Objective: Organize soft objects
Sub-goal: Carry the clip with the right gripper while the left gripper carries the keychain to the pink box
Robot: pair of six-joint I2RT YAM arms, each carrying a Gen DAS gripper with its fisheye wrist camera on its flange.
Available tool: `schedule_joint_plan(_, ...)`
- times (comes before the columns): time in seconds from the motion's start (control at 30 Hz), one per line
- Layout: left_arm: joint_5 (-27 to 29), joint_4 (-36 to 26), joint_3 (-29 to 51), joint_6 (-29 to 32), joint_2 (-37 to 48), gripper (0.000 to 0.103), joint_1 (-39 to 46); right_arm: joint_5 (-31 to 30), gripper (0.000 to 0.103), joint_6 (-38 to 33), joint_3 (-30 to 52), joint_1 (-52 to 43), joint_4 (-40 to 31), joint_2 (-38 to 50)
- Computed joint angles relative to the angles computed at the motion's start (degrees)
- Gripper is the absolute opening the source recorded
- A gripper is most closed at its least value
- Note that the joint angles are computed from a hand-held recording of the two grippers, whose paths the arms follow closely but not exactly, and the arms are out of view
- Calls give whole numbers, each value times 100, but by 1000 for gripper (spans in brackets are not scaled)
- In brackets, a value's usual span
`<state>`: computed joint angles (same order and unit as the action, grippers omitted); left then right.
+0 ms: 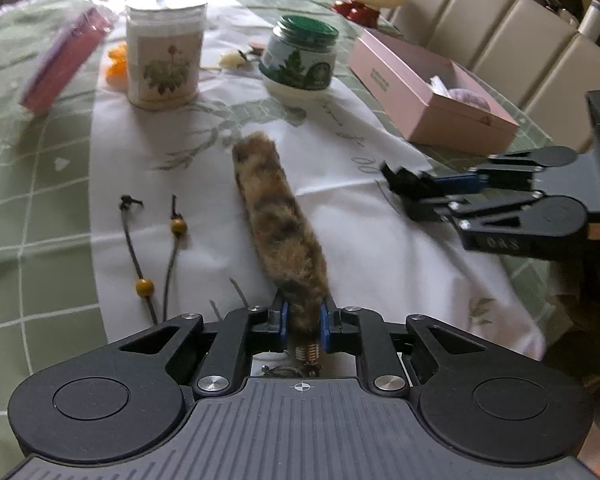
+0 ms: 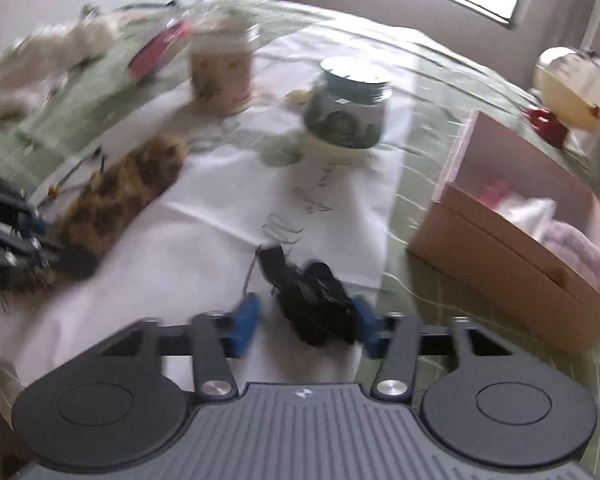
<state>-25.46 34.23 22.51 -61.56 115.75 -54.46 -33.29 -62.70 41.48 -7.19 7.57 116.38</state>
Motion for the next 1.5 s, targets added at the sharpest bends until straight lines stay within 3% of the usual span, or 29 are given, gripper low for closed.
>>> schedule_joint_plan(0.13, 682, -371, -63, 101, -514, 14, 269, 95, 30, 162, 348, 62, -759, -52)
schedule_joint_plan(0.3, 1089, -2044, 279, 162, -2086, 13, 551, 248, 29, 344, 1030, -167, -2424, -555)
schedule_joint_plan(0.43, 1194, -3730, 1326, 650, -3295, 13, 818, 165, 29, 357, 1781, -646, -3799, -1253)
schedule_joint_plan(0.53, 1259, -4307, 2337, 1227, -3505, 13, 1057, 18, 29, 634, 2656, -998, -4687, -1618)
schedule_joint_plan(0.63, 1549, -4471, 3435, 1883, -3328, 13, 1378, -246, 29, 1059, 3566, -1305, -5194, -1863)
schedule_joint_plan(0.83, 2402, -4807, 5976, 3134, -1897, 14, 2066, -857, 29, 1848, 4898, -1590, -4997, -1817)
schedule_joint_plan(0.93, 2637, -5193, 7089, 3295, -1291, 14, 2294, -703, 29, 2443, 5286, -1426, -4572, -1537)
schedule_joint_plan(1.07, 2935, -5627, 8413, 3609, -451, 14, 2459, -814, 29, 3070, 6232, -1351, -4753, -899)
schedule_joint_plan(1.33, 3265, -5542, 9482, 3482, 791, 14, 2789, -574, 29, 3581, 7257, -1034, -4843, 189)
schedule_joint_plan(1.5, 3435, -5259, 9365, 3253, 1048, 14, 2973, -416, 29, 3689, 6972, -871, -4529, 563)
